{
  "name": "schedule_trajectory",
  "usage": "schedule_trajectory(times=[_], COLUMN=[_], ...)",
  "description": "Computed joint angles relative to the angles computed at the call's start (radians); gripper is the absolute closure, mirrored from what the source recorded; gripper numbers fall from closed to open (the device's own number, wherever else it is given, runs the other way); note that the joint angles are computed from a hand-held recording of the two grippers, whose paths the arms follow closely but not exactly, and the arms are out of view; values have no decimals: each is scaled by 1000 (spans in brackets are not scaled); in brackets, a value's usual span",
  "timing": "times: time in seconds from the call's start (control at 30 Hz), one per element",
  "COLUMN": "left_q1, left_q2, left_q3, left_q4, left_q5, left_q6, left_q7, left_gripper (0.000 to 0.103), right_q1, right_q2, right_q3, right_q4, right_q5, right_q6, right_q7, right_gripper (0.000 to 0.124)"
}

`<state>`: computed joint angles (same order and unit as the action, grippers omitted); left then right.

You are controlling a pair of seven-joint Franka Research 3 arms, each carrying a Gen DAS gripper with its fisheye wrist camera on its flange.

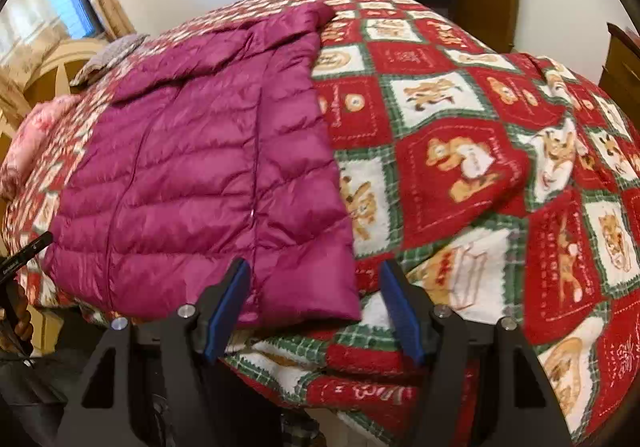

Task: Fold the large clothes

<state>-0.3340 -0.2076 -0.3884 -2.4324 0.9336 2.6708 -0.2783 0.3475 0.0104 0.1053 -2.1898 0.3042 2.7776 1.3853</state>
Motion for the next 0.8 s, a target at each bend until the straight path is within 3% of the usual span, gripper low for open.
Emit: schedule_trajectory(times=[0.17,0.37,0.5,0.57,0.63,0.7,0.8], left_q1=[-4,42,31,23,15,3,14], left_q2=[20,-16,-1,4,8,12,-4], left_q3=[-4,5,1,-1,-5,-6,2], left_q4=[5,-50,-33,-23,-14,-4,-24], left_q5=[47,128,82,62,48,24,49], left_q6=[3,151,122,102,74,32,84], left_q7=[-35,-173,-109,-76,-57,-25,-60], left_gripper=[40,40,40,40,42,73,84], right_q1=[5,13,13,12,16,12,13], right_q2=[17,17,45,61,75,73,56], right_q3=[4,7,10,12,11,18,21], right_q4=[16,9,40,63,77,66,51], right_q5=[15,-12,9,35,16,60,102], right_q6=[-35,-33,-43,-79,-111,-106,-85], right_q7=[-38,-50,-78,-103,-98,-141,-177], right_gripper=[54,53,53,63,94,102,110])
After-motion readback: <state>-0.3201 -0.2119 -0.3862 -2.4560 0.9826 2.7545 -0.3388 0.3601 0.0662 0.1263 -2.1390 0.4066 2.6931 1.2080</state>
